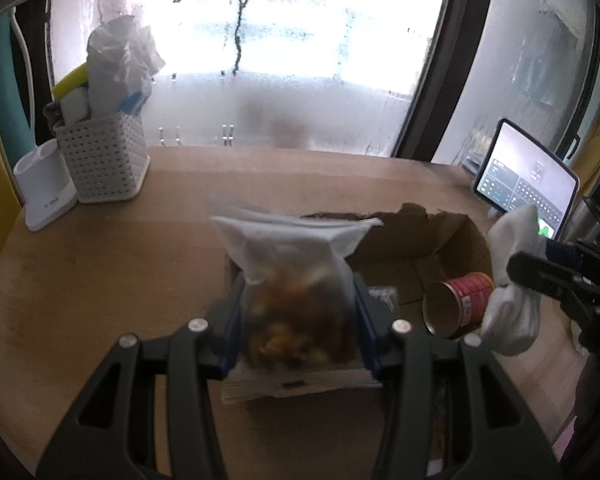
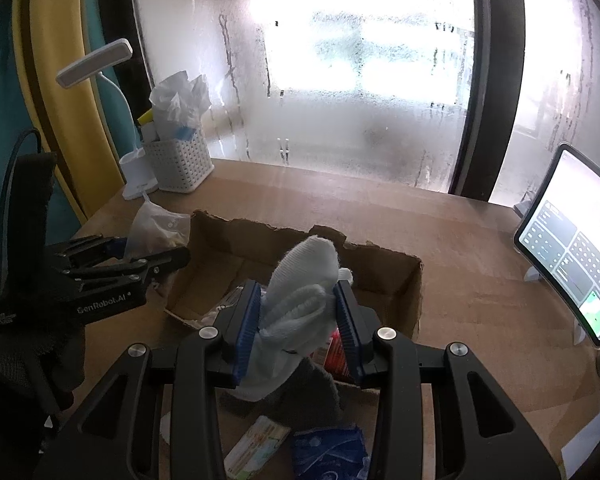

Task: Organize objects
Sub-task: 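Carry the snack bag and white socks over the cardboard box with both grippers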

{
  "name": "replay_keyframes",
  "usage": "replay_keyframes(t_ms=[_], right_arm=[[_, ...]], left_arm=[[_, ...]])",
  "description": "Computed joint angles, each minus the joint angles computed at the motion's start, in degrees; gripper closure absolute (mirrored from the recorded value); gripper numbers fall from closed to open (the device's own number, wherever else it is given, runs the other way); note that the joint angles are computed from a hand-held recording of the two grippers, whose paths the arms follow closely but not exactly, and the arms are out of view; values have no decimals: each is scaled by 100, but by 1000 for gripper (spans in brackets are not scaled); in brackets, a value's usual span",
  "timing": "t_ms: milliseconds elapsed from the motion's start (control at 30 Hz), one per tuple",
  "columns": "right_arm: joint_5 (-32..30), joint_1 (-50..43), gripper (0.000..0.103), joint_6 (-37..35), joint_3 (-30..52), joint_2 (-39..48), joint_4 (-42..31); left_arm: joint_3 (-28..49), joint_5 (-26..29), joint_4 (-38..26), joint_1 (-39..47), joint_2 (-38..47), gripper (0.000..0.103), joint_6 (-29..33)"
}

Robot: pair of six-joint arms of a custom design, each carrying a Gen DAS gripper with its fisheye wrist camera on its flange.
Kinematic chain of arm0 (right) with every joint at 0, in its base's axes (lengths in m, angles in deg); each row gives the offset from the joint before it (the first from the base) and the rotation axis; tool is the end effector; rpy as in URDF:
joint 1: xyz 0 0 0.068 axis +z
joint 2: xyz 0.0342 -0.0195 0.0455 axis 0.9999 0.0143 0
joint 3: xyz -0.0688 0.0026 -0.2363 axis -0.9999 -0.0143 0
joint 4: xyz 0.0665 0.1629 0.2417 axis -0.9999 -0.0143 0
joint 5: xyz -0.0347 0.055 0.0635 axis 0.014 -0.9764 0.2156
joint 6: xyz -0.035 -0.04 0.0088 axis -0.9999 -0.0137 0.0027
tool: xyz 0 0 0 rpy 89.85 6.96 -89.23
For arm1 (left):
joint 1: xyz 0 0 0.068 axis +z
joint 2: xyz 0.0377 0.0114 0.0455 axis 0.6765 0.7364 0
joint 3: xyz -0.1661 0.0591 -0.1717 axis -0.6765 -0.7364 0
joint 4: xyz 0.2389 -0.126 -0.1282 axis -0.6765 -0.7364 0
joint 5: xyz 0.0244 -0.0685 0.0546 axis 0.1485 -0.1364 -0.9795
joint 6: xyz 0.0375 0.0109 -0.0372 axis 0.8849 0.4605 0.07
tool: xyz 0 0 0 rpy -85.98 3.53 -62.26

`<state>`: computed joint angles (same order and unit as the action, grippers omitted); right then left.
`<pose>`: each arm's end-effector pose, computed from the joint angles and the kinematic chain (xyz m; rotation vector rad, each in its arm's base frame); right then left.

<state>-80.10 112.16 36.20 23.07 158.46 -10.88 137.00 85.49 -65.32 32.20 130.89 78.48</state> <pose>0.2788 0.1117 0.2008 -0.0411 2.3264 0.1508 0.3355 -0.0713 0.1690 0.4055 2.3616 -0.3916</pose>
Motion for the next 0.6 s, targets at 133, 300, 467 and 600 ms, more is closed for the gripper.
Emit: replay_keyframes(t_ms=[133, 300, 467, 600], right_arm=[[-92, -59, 63, -21, -47, 80, 207], [-216, -136, 63, -44, 4, 334, 325], [-293, -189, 63, -147, 133, 639, 402], [-325, -221, 63, -213, 242, 892, 493]], left_arm=[[116, -59, 22, -65, 240, 54, -2], [303, -128, 4, -142, 564, 54, -26], [403, -101, -11, -190, 734, 54, -76], [512, -110, -55, -245, 921, 54, -23]])
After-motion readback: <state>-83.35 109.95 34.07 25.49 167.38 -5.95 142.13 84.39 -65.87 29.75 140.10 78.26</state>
